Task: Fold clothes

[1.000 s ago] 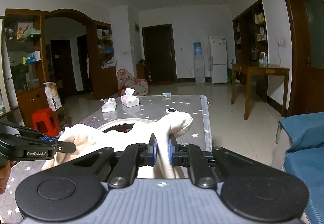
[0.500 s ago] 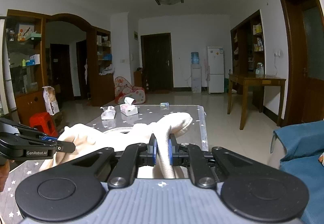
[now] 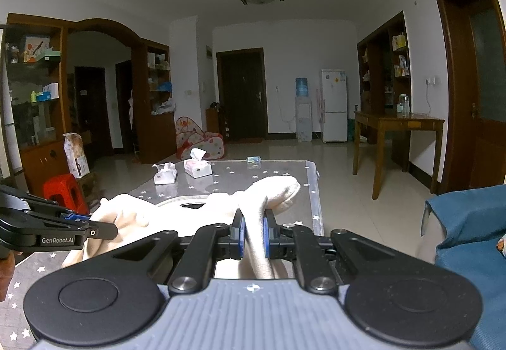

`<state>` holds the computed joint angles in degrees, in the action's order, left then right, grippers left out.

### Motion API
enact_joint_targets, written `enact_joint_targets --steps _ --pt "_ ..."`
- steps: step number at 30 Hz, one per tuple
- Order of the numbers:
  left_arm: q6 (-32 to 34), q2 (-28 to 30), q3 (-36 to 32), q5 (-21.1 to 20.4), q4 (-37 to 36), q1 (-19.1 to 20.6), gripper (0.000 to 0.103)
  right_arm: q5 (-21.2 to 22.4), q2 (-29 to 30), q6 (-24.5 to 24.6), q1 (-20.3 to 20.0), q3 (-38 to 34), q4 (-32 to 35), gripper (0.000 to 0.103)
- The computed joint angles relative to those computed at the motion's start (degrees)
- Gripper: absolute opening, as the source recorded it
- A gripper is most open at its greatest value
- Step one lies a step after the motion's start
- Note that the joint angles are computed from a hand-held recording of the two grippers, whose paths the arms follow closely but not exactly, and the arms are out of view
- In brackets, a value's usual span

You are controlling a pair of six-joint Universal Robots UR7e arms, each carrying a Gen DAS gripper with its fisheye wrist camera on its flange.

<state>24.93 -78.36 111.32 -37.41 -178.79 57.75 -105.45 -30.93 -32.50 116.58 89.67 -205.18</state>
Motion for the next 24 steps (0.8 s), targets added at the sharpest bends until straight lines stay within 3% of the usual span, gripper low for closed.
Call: enact_joint_targets --steps 24 --pt "-2.59 2.54 -1.68 -0.87 4.17 2.71 0.013 -1.56 1.73 1.74 -1.38 -1.41 2.85 0.010"
